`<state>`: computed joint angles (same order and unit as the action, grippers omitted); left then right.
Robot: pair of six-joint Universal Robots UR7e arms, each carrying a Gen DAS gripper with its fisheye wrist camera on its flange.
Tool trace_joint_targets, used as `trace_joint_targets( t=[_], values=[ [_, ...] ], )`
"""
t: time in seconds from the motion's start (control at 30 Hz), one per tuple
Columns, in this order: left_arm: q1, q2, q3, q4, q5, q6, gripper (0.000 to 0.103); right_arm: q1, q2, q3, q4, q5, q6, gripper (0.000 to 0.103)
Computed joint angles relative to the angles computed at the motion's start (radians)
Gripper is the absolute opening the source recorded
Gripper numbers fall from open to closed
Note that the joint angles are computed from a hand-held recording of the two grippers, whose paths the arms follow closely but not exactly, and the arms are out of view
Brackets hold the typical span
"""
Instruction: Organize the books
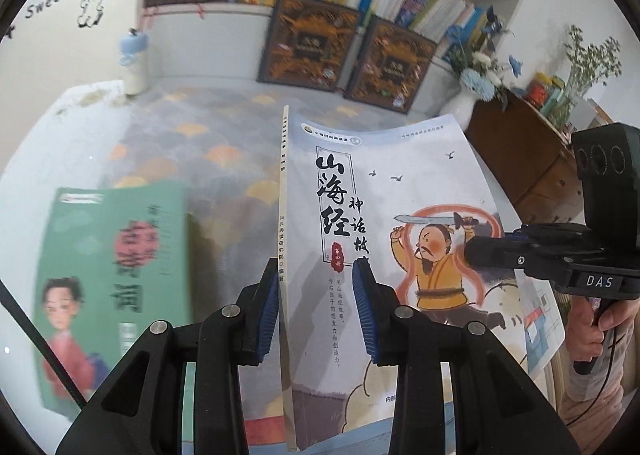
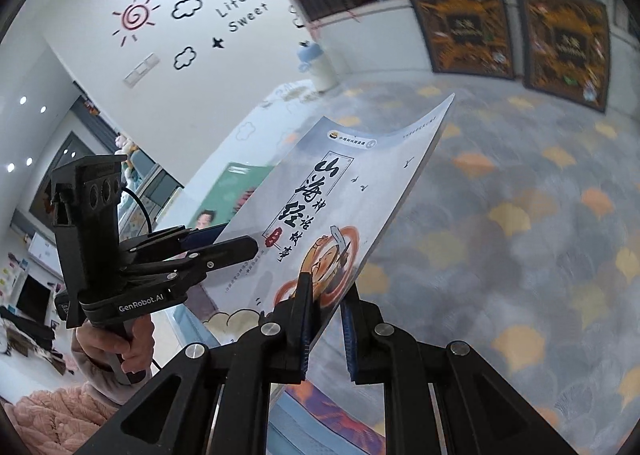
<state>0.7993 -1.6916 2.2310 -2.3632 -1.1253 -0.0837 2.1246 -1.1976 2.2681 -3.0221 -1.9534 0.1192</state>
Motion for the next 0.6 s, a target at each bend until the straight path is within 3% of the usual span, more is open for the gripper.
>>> trace_joint_targets(
  t=[0.27,0.6],
  values=[
    [0.075,-0.095,-0.043,0.029,0.057,0.074,0.031,0.049,0.174,-0.154,0.009,0.034,-0.016,0.013],
    [0.266,-0.092,-0.097,0.007,0.031,0.156,0.031,0.051,0.405,-0.353,0.055,0.082,-0.037,0.014]
  ],
)
